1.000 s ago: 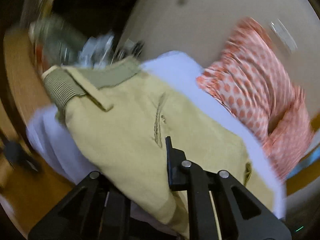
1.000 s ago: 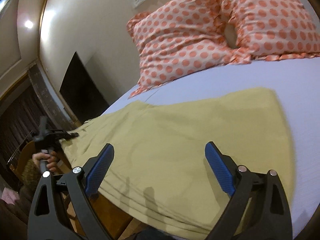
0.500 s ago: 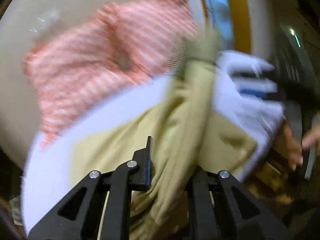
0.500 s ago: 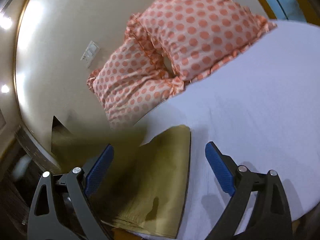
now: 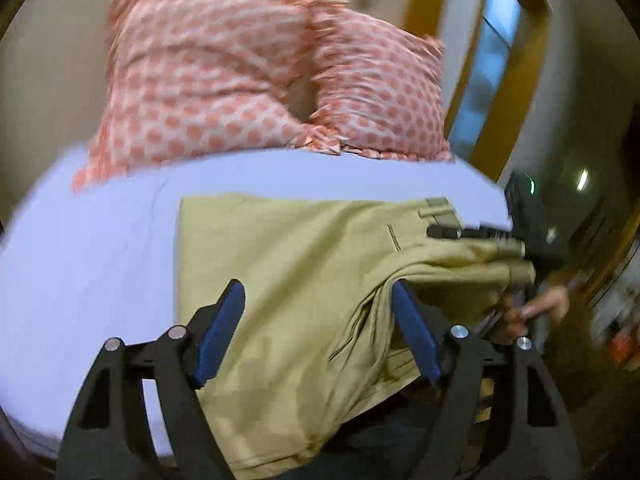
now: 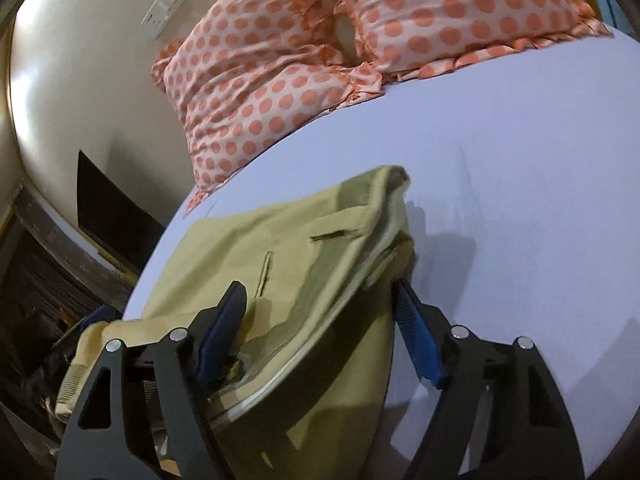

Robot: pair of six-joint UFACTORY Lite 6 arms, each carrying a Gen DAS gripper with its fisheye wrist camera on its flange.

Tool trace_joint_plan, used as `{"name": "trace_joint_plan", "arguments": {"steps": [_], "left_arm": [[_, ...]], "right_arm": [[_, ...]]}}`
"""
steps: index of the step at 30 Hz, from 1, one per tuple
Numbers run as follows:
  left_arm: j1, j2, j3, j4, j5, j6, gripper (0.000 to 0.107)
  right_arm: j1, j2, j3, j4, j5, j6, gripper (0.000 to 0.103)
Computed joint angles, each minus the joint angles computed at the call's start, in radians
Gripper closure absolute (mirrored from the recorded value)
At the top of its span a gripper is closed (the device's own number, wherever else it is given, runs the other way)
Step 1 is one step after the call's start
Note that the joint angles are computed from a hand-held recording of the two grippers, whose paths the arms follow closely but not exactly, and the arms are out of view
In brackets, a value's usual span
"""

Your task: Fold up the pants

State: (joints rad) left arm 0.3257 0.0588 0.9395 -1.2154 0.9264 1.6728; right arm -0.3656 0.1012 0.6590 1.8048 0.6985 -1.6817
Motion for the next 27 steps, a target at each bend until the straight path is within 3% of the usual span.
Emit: {"name": "trace_joint_plan", "arguments": {"steps": [4, 6, 8, 9, 11, 14, 16, 17, 18, 19, 21, 23, 27], "left_arm": [[0.142, 0.077, 0.065, -0.04, 0.161, 0.013, 0.033], [0.143, 0.03, 0.047, -0.074, 0.066, 0.053, 0.025], [0.042, 0.044, 0.079, -0.049, -0.135, 0.015, 0.024], [-0.008, 0.102, 0.133, -0.001, -0.19, -0.045, 0.024], [-0.084, 0.22, 0.249, 0.149, -0.246, -0.223, 0.024], [-0.156, 0.364, 0.392, 0.313, -0.235, -0.394, 0.025], [-0.165, 0.465, 0.495, 0.366, -0.147, -0.461, 0.027], [-0.165, 0.502, 0.532, 0.376, -0.119, -0.478, 0.028], [-0.16, 0.516, 0.546, 0.359, -0.109, -0.459, 0.031], [-0.162, 0.527, 0.568, 0.383, -0.1, -0.476, 0.04], [-0.167, 0.559, 0.621, 0.423, -0.069, -0.513, 0.076], [-0.167, 0.608, 0.703, 0.466, -0.041, -0.573, 0.091], [-0.205, 0.648, 0.833, 0.479, -0.039, -0.619, 0.097]], "right_arm": [[-0.024, 0.027, 0.011, -0.019, 0.029, 0.003, 0.037], [-0.028, 0.025, 0.007, -0.019, 0.027, -0.018, 0.037], [-0.031, 0.035, 0.022, -0.044, 0.029, -0.004, 0.036], [-0.035, 0.042, 0.03, -0.061, 0.038, 0.007, 0.036], [-0.058, 0.076, 0.066, -0.123, 0.078, 0.037, 0.036], [-0.073, 0.113, 0.117, -0.213, 0.119, 0.093, 0.037], [-0.085, 0.14, 0.147, -0.268, 0.149, 0.12, 0.048], [-0.097, 0.177, 0.175, -0.304, 0.178, 0.142, 0.068], [-0.108, 0.208, 0.195, -0.318, 0.215, 0.153, 0.08], [-0.131, 0.262, 0.219, -0.325, 0.293, 0.159, 0.083], [-0.141, 0.291, 0.244, -0.341, 0.34, 0.19, 0.086], [-0.128, 0.267, 0.257, -0.342, 0.339, 0.204, 0.088], [-0.075, 0.212, 0.365, -0.315, 0.311, 0.25, 0.09]]}}
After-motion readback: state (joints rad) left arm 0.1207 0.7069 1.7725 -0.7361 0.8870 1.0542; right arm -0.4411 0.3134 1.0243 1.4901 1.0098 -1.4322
